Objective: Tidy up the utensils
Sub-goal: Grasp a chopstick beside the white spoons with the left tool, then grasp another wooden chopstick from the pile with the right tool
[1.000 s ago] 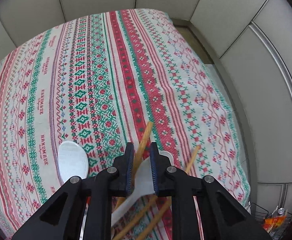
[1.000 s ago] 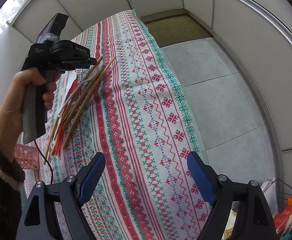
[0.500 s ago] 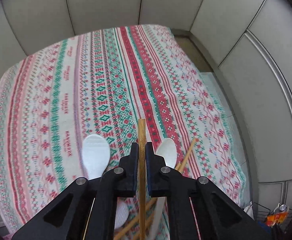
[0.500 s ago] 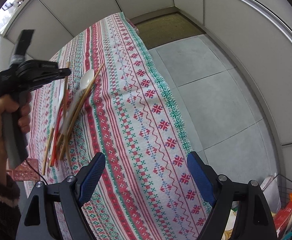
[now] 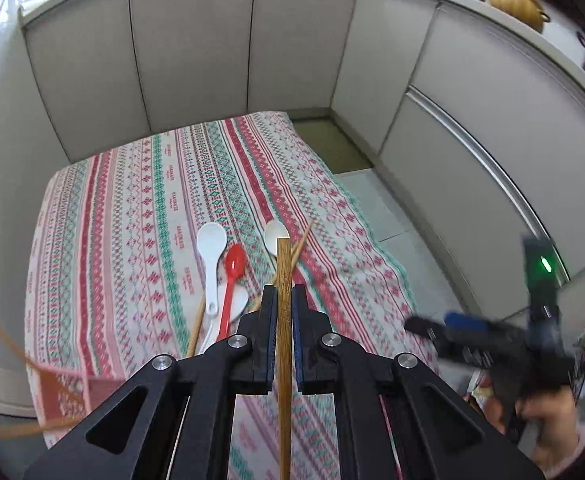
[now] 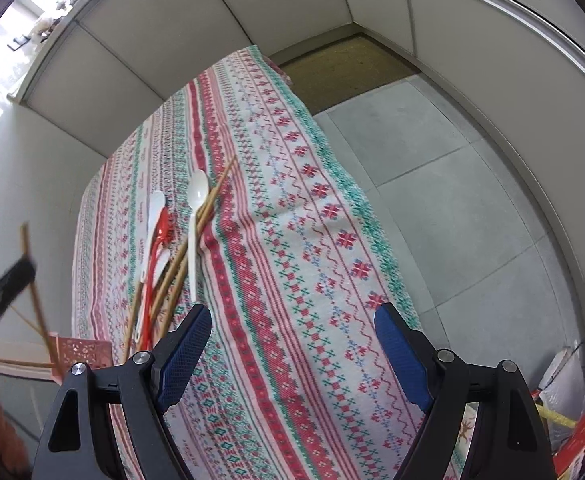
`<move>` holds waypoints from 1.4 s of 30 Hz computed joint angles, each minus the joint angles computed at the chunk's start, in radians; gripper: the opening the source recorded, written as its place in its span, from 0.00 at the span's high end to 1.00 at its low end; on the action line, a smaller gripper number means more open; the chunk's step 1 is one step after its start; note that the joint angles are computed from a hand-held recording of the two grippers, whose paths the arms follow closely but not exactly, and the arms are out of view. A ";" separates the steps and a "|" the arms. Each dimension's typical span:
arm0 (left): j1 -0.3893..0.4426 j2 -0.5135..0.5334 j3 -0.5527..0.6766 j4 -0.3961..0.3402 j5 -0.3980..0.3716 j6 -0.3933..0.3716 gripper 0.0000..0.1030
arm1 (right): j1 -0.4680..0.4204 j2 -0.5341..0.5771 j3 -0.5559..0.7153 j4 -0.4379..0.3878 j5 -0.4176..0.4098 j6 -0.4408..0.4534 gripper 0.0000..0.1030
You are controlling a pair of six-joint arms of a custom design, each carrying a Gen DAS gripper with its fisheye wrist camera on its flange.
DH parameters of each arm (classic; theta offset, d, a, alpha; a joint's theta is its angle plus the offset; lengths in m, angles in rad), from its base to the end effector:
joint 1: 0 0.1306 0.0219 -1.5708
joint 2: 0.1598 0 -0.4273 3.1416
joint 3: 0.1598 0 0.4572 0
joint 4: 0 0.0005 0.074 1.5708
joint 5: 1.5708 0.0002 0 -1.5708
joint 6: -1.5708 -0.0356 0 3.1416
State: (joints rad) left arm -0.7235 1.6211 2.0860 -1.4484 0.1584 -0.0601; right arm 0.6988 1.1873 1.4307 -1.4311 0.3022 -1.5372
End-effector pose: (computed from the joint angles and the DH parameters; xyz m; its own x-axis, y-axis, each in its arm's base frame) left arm 0.4307 -0.3886 0.6625 -0.5796 0.5911 -0.5610 0.7554 0.6479 -0.0978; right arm 0.3218 0.2559 0.5572 -0.5525 0.7820 -0.2884 0.6920 0.6233 0.3643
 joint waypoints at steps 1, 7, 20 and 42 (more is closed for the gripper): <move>0.003 -0.029 -0.031 0.007 0.004 -0.004 0.93 | -0.001 0.006 0.005 0.004 0.003 0.006 0.17; 0.040 -0.195 -0.248 0.039 0.060 -0.001 0.93 | -0.022 0.025 0.003 0.075 -0.030 0.041 0.21; 0.162 -0.288 -0.382 0.057 0.162 -0.022 0.93 | -0.186 0.105 0.001 0.307 -0.143 0.154 0.62; 0.222 -0.285 -0.378 0.054 0.133 -0.020 0.93 | -0.259 0.142 -0.080 0.440 -0.158 0.054 0.94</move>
State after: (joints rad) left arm -0.5011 1.3365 1.7076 -1.3948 0.2910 -0.0803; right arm 0.4398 1.3293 1.3505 -0.9910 0.1438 -1.4835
